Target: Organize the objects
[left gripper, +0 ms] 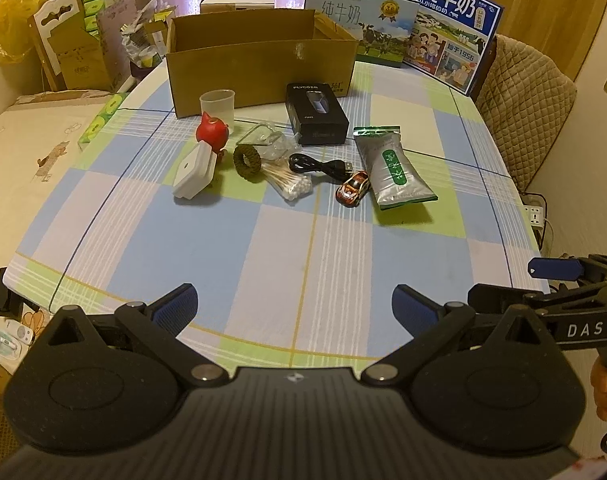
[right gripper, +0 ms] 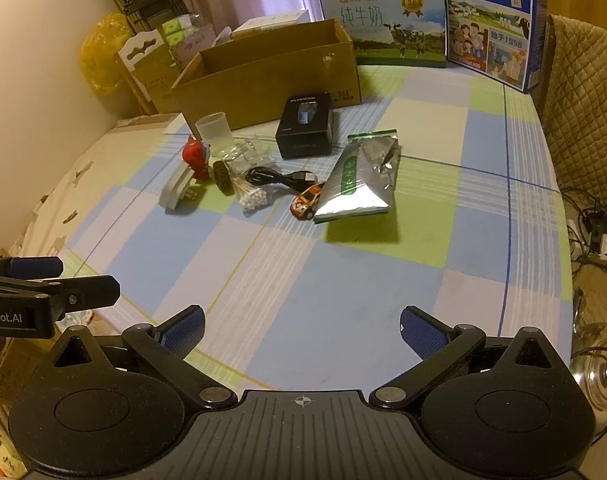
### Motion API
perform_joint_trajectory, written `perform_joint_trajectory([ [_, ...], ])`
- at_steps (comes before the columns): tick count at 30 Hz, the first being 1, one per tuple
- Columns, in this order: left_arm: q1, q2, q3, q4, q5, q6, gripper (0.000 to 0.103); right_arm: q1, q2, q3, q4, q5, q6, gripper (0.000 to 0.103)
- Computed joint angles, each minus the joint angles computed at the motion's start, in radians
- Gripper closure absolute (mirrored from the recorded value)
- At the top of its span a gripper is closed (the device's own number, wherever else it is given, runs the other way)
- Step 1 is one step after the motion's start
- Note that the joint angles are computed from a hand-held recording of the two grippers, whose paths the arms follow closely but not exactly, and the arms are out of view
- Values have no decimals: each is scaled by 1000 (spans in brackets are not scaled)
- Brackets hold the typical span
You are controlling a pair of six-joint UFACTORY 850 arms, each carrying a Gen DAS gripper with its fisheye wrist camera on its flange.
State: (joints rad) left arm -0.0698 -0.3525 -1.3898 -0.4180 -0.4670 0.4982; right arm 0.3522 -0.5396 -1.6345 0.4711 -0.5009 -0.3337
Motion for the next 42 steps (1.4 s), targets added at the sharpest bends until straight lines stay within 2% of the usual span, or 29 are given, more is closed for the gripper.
perform_joint_trajectory([
  [6,-5,-16,-15,40,10,-55,1,-18,-17,-15,51,1,-42,2],
  [11,-2,-27,-22,97,30,-122,1,-37,-34,-25,157,13,-122,2],
  [18,19,-55,-39,208,58,-240,1,-38,-80,-69,139,36,-121,2],
  [28,46,-157,-144,239,76,-250,1,-38,-171,-178,34,58,-4,2],
  [31,48,-204,-199,247,66,-244,1,-34,-220,-245,-8,59,37,3],
  [36,54,-294,-311,243,33,-218,1,-22,-336,-407,-102,50,135,11],
  [40,58,-369,-413,247,8,-202,5,-14,-458,-595,-199,-8,245,14],
  [42,60,-406,-463,245,0,-195,5,-9,-542,-732,-260,-64,308,14],
])
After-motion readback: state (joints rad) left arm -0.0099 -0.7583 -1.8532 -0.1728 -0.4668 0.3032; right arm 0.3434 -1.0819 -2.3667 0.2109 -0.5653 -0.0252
